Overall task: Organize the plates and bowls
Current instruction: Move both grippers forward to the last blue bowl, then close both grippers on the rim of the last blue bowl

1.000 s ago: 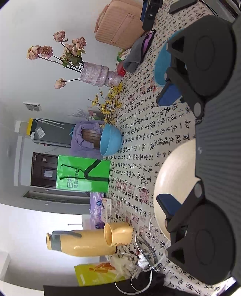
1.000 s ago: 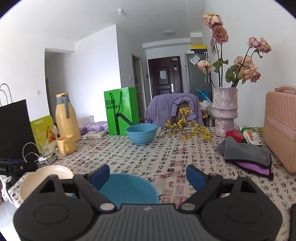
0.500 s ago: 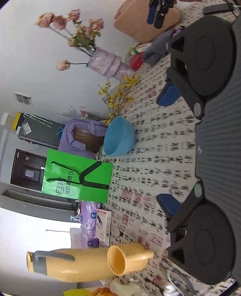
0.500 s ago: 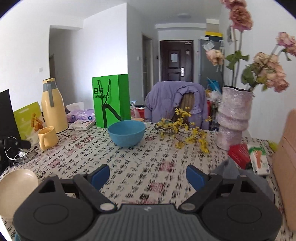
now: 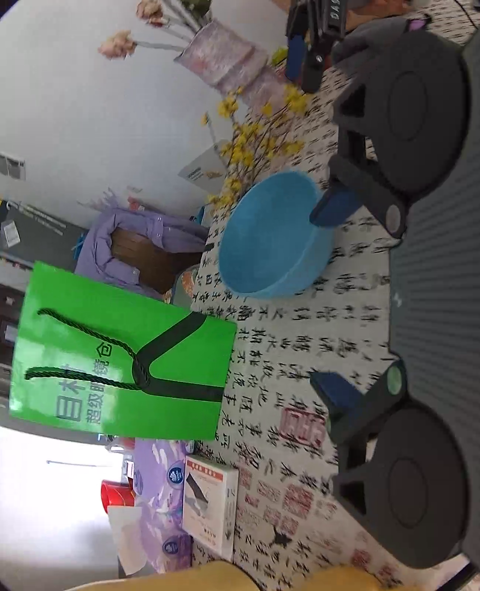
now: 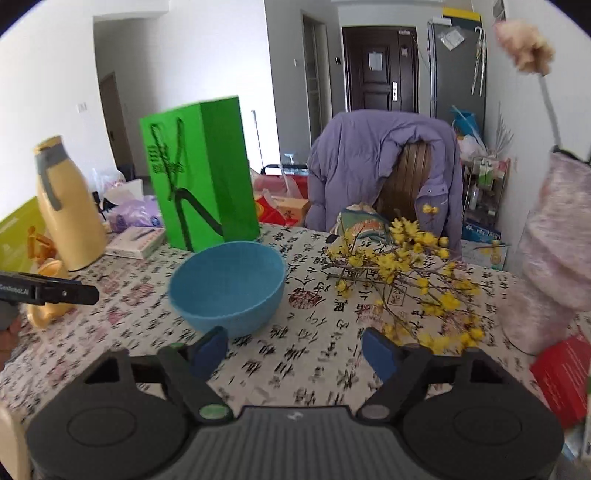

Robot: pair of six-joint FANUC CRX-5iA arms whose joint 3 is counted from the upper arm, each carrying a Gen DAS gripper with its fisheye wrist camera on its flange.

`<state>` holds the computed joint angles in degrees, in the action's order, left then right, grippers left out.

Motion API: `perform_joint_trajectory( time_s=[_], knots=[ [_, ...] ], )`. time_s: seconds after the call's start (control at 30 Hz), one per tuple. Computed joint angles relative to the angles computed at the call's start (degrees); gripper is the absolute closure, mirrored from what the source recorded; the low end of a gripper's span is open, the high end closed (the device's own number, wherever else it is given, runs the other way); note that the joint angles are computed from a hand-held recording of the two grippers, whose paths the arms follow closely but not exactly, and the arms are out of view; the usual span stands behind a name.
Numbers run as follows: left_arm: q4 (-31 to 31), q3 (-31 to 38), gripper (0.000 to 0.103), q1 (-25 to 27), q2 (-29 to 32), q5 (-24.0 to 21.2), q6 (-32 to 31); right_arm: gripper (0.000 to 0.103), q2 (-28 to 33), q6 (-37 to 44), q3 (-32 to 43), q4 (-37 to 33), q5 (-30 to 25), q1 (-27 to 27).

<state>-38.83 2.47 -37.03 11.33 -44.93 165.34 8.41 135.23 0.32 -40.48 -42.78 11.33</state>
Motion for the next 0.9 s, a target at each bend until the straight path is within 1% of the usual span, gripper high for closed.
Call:
perform_joint_trajectory(
  time_s=[0.1,0.13,0.23,0.3,0.33,0.37,0.4,0.43,0.47,0.5,0.53,0.6,0.67,0.77,0.9],
  knots=[
    [1.92,2.65,0.028,2.75,3.84,2.09,-1.75,0.039,5.88,-3.48,4.86,1.03,0.62,2.38],
    [2.43,3.74,0.030,3.35,5.15,2.02,-2.08,0.040,7.71,-4.20,6.40,0.87,0.56,2.91],
    [5.20,6.36,0.041,5.22,8.72,2.40,-3.54,0.051,11.67,-9.64,9.16,3.15,2.43,5.48],
    [7.48,7.48,0.058,6.19,10.48,2.17,-5.03,0.059,13.45,-11.23,10.23,3.46,3.01,6.53],
    [8.16,7.49,0.059,6.52,10.87,2.59,-5.03,0.061,14.23,-11.96,10.73,3.68,3.13,6.88],
    [8.45,7.21,0.062,6.66,11.00,3.43,-4.17,0.068,14.83,-12.62,11.03,4.02,3.35,7.24],
    [8.28,6.48,0.073,6.76,10.78,4.98,-3.24,0.071,15.16,-13.12,11.09,4.32,3.66,7.56],
    [8.82,5.50,0.079,7.01,10.34,6.90,-3.69,0.071,15.44,-13.27,11.16,4.09,3.94,7.71],
    [9.13,5.30,0.081,6.93,10.14,7.37,-3.90,0.073,15.48,-13.14,11.02,3.52,4.36,7.67],
    [7.89,6.01,0.083,6.05,10.21,6.03,-2.91,0.087,15.36,-12.89,10.74,2.98,4.67,7.66],
    [6.97,7.04,0.083,5.12,10.50,4.04,-2.78,0.089,15.22,-12.17,10.66,2.11,4.25,7.49],
    [6.11,7.98,0.087,3.86,10.56,1.68,-2.30,0.093,13.46,-13.59,7.82,5.11,7.53,9.01],
    [7.01,7.32,0.088,3.75,9.85,1.62,-1.99,0.094,12.02,-13.93,5.85,7.13,9.00,9.86],
    [6.98,6.17,0.088,3.03,8.42,2.34,-1.06,0.094,10.47,-12.07,5.25,5.22,7.01,8.55],
    [5.23,8.01,0.088,0.36,8.61,-0.21,0.36,0.095,7.30,-10.54,2.66,4.39,7.10,7.49]
  ],
)
